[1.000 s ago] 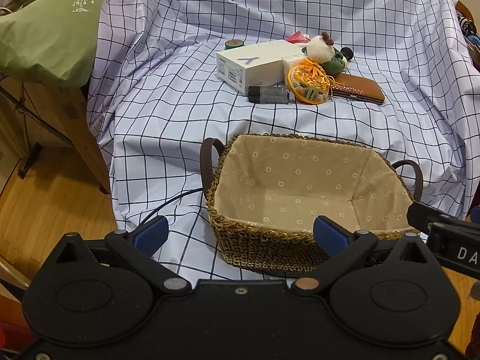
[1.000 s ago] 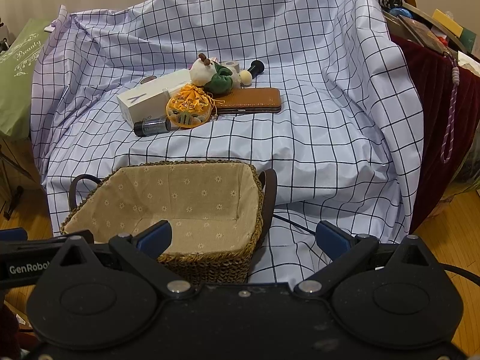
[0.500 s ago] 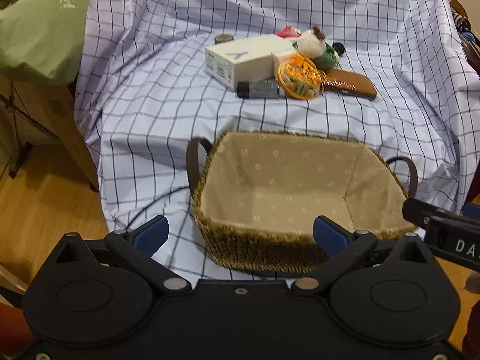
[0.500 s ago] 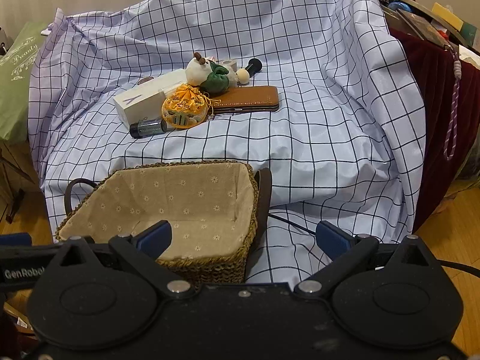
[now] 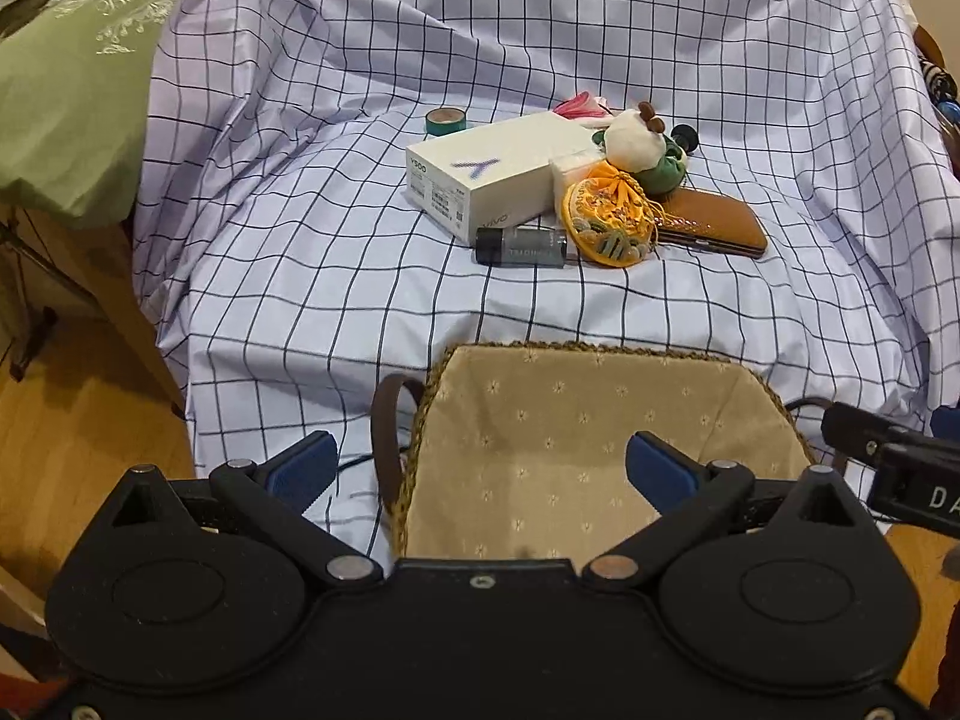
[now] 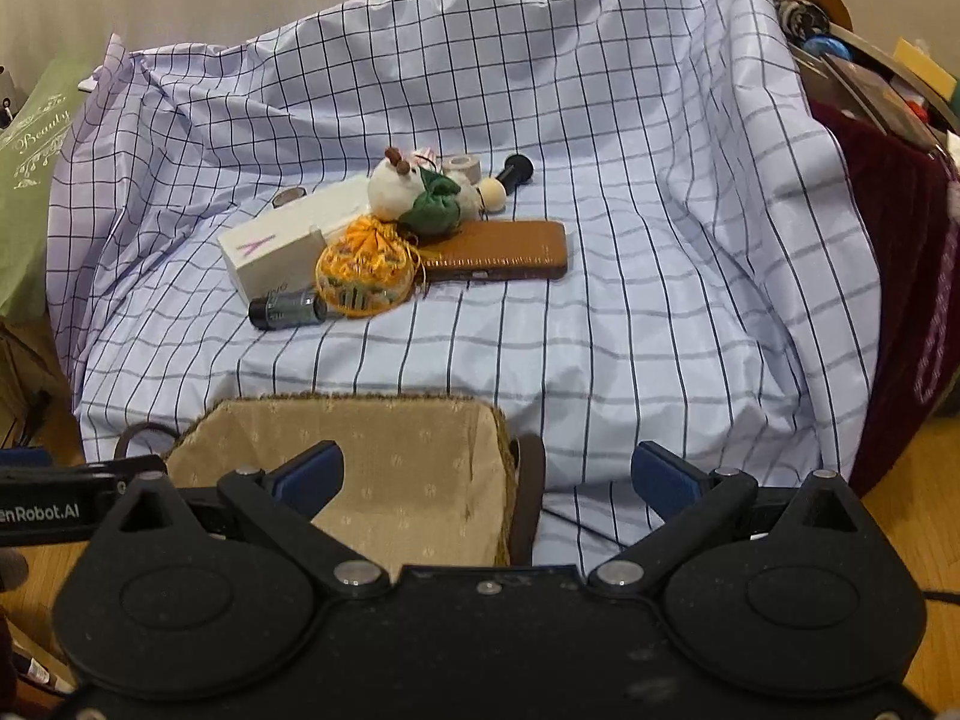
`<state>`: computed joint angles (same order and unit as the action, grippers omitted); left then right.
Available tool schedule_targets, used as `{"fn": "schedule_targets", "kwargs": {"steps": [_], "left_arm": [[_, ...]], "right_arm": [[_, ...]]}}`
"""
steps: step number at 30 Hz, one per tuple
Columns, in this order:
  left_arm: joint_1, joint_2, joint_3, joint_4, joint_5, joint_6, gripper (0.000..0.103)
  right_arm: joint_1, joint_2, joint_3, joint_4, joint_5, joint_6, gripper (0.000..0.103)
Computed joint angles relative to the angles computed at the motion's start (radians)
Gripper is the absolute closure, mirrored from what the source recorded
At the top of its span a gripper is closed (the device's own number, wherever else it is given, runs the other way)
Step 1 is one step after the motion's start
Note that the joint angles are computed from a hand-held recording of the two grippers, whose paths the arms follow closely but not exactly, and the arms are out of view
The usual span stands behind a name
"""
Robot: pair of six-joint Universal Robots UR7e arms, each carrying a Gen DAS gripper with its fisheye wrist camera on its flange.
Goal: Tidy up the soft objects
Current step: 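Move both tools toward the items, right tool reaching the white-green plush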
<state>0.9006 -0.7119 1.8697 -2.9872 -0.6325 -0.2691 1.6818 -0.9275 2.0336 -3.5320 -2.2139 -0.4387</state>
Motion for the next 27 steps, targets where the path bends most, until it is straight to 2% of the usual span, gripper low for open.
{"fn": "schedule_targets", "kwargs": {"steps": [13, 19, 27], "left_arm": [[0.086, 0.09, -0.218, 0.061, -0.051, 0.131, 0.007], [0.115, 0.146, -0.327, 0.075, -0.066, 0.207, 0.008], [0.149, 0.208, -0.472, 0.094, -0.075, 0.285, 0.008]], "right_arm": [[-0.014, 0.109, -0.239, 0.151, 0.024, 0.009, 0.001], [-0.028, 0.174, -0.381, 0.212, 0.056, 0.015, 0.001], [-0.038, 0.27, -0.581, 0.274, 0.119, -0.025, 0.001]]}}
